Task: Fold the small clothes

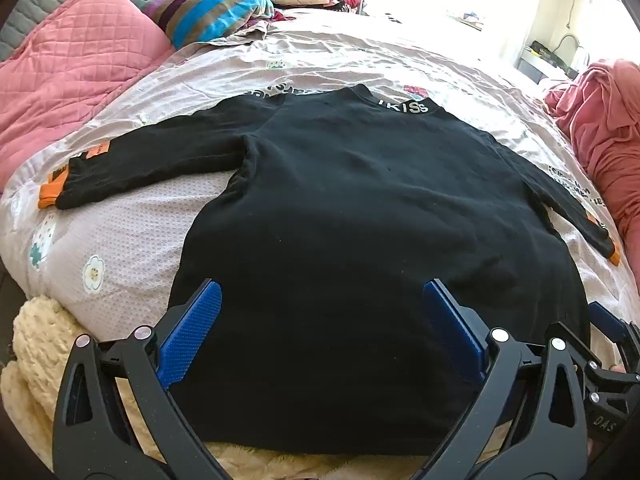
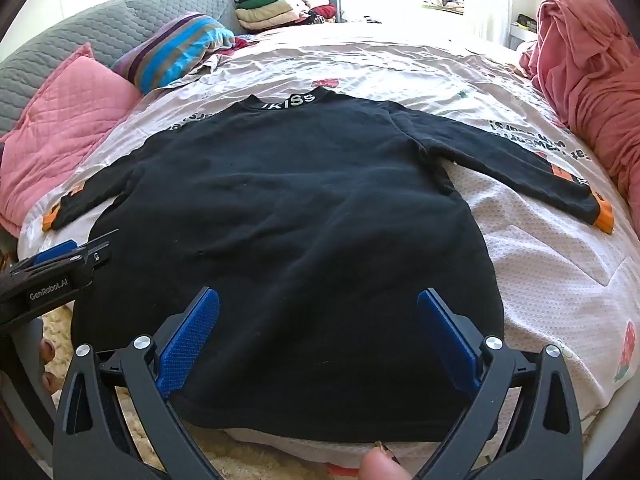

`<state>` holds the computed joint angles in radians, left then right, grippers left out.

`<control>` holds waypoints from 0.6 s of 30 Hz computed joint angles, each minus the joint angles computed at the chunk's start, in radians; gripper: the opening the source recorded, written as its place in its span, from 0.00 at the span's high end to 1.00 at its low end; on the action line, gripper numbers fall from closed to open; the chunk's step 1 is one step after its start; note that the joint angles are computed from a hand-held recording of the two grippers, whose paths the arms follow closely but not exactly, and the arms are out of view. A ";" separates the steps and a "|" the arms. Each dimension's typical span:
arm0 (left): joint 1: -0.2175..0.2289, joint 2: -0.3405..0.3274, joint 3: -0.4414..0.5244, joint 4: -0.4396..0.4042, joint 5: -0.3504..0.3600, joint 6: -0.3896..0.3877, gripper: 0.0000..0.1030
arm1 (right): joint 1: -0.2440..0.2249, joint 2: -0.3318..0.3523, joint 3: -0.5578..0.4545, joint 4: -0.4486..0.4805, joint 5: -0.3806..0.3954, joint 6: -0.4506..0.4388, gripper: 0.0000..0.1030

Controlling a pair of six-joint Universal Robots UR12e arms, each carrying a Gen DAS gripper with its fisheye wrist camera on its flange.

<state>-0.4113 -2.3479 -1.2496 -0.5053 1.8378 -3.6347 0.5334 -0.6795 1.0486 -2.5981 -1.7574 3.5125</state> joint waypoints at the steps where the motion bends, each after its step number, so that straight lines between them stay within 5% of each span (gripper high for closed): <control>1: 0.000 0.000 0.000 -0.001 0.001 0.001 0.08 | 0.001 0.000 -0.001 -0.002 0.000 -0.002 0.04; 18: 0.002 0.006 -0.009 0.012 0.008 0.000 0.08 | 0.004 0.007 -0.013 0.010 0.006 -0.017 0.04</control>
<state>-0.4094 -2.3418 -1.2590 -0.4930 1.8455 -3.6347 0.5378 -0.6724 1.0354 -2.5882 -1.7519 3.4951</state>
